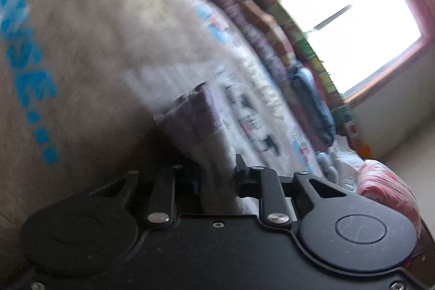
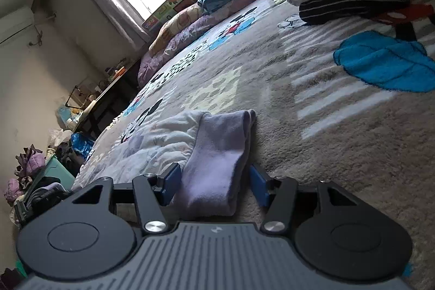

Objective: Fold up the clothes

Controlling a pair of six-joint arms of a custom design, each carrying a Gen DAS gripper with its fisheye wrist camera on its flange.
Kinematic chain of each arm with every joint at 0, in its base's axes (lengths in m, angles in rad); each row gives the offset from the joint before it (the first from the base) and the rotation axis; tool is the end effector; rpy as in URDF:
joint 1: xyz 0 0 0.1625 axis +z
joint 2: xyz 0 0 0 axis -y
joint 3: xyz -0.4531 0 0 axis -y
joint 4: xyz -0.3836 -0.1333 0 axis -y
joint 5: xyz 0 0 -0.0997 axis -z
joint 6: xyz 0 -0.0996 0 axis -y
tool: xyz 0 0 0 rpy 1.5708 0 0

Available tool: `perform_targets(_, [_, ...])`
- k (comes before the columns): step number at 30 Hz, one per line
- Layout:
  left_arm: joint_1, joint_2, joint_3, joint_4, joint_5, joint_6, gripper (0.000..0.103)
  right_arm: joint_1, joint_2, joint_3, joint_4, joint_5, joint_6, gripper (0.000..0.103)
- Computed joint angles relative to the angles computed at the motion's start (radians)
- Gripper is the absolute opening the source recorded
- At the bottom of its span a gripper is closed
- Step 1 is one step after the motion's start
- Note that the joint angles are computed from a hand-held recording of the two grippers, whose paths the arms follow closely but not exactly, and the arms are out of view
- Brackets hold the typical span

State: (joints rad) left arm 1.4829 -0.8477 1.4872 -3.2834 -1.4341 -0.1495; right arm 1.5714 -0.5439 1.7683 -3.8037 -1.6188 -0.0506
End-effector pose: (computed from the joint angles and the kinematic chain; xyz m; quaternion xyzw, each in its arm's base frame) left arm 0.0812 -0.7519 0.3138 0.0613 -0.8560 0.5133 0.0021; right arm 0.1289 -0.6552 0.0675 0.0108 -0.8753 0.4823 0.0331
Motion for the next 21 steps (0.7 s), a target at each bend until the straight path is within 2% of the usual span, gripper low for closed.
perform_targets(4, [-0.051, -0.025, 0.057, -0.112, -0.029, 0.122, 0.019, -0.009, -0.007, 0.005, 0.003, 0.028, 0.019, 0.055])
perform_targets(13, [-0.217, -0.028, 0.185, -0.278, 0.049, 0.466, 0.019, -0.044, -0.019, 0.026, -0.026, 0.136, 0.105, 0.055])
perform_targets(21, [-0.313, 0.063, 0.221, -0.395, 0.132, 0.749, 0.019, -0.074, -0.029, 0.045, -0.062, 0.217, 0.183, 0.055])
